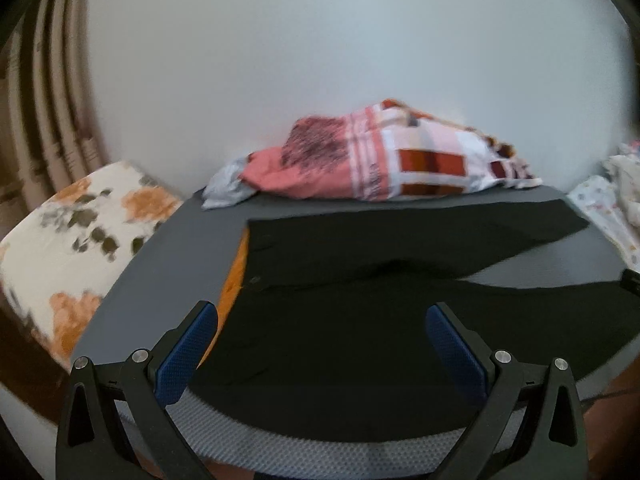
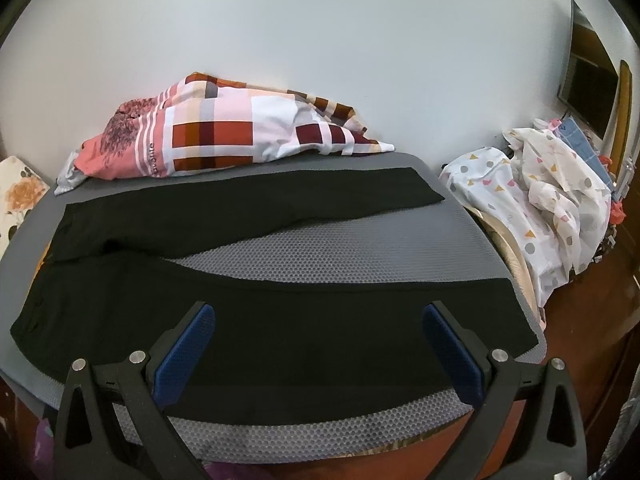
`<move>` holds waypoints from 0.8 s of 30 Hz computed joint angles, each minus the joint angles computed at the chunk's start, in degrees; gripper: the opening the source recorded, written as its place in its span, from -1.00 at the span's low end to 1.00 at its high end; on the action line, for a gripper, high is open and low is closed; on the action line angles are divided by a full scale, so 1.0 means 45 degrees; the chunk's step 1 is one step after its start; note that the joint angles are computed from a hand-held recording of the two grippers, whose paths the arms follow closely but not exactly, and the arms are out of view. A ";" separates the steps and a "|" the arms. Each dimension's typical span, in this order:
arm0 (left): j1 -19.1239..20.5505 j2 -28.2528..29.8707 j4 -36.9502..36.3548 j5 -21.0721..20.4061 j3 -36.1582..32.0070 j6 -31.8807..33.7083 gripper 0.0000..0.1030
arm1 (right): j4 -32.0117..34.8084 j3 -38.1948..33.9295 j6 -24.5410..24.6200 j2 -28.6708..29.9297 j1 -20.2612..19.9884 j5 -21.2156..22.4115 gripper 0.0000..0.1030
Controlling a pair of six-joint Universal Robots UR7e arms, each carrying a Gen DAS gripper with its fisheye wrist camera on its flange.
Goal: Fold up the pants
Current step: 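Move both grippers over the black trousers lying flat on the bed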
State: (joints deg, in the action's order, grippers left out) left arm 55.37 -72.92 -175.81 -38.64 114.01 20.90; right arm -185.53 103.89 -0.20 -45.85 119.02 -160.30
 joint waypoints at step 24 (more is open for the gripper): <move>0.3478 0.3014 0.7545 -0.2577 -0.8110 -0.0433 0.96 | 0.2046 -0.1002 0.0793 0.0357 -0.0548 0.1904 0.99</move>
State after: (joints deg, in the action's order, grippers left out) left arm 71.02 -59.35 -141.86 -50.24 77.51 18.95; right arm -176.32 99.38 3.37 -44.24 116.55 -151.73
